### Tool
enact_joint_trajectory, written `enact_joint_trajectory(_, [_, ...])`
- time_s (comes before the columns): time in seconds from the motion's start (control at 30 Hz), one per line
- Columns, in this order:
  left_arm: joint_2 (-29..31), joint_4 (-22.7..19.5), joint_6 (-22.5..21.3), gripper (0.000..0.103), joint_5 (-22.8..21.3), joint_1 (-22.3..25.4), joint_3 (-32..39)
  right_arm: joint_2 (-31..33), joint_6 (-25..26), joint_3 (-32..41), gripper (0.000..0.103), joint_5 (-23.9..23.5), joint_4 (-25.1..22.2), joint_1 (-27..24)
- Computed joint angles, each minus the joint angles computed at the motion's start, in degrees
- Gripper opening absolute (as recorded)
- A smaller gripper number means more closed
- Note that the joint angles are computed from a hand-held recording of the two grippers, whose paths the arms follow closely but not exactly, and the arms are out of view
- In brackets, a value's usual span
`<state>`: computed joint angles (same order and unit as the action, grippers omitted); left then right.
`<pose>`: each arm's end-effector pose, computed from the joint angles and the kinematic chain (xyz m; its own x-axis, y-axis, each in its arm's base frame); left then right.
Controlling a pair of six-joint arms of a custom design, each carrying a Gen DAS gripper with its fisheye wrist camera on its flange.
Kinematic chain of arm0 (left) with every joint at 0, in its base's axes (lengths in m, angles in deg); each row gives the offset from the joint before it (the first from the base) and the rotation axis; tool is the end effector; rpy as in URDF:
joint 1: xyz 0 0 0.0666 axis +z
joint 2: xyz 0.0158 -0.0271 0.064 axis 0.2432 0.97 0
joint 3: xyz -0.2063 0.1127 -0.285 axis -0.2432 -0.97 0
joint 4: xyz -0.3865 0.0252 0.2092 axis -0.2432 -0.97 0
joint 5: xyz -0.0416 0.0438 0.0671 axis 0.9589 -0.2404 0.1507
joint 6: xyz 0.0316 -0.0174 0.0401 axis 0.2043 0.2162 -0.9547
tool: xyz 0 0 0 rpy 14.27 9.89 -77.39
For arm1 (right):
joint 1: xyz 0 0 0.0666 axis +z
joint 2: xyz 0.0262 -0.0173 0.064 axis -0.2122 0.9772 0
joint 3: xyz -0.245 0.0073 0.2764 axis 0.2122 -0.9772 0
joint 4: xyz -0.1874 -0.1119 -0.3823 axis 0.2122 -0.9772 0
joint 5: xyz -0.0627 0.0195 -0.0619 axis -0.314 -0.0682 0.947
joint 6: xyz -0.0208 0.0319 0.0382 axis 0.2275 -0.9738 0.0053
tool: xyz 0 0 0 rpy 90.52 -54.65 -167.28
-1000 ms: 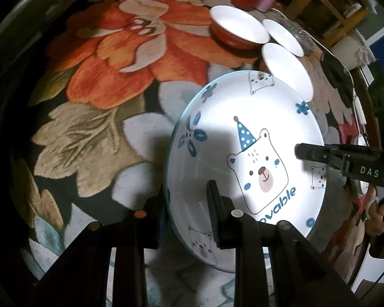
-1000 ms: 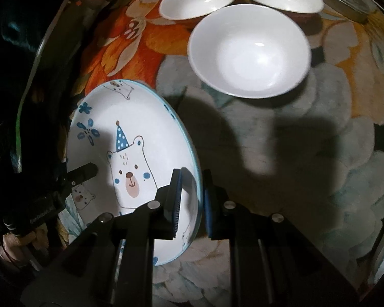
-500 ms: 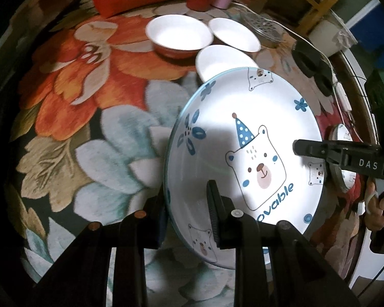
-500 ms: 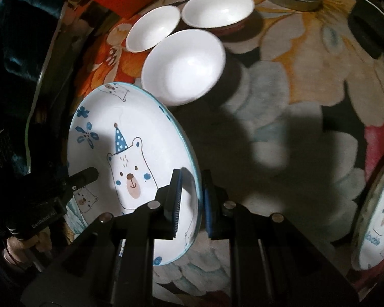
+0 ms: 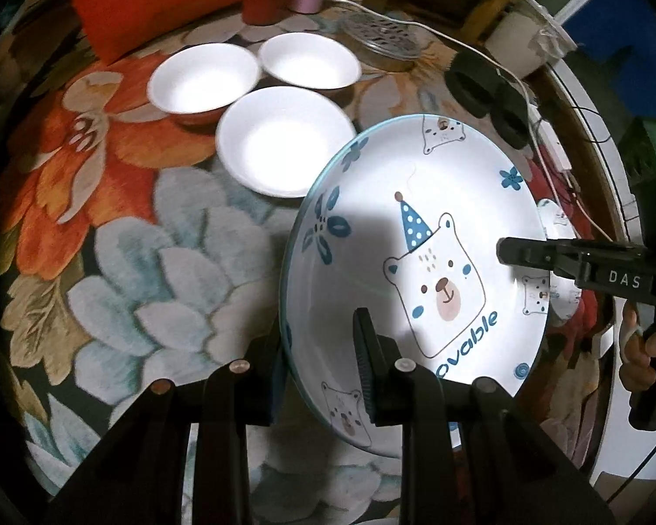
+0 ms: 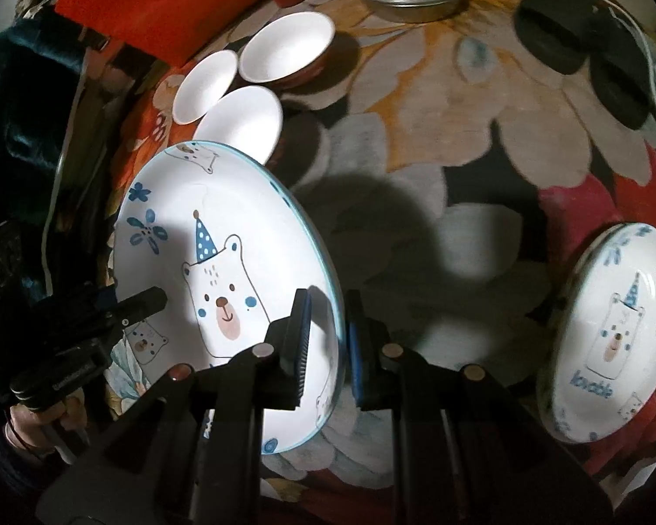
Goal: Organize plates and bowls
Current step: 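Lift and carry the bear plate with both tools toward the plate stack by the cable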
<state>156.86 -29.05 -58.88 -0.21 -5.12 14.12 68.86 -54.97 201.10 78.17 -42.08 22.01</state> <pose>0.5449 -0.1998 0.4424 -0.9434 0.2069 -0.2592 0.2779 0.9197 -0.2775 0.5346 0.3716 0.4528 -0.9876 0.0647 -0.1432 0.0121 0.9399 0.3412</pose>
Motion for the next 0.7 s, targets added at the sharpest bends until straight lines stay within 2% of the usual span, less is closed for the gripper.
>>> enact_joint_trajectory(0.7, [10.4, 0.3, 3.1, 0.027, 2.7, -10.4, 13.7, -16.9, -2.7, -19.5, 0.016, 1.8, 1.6, -8.4])
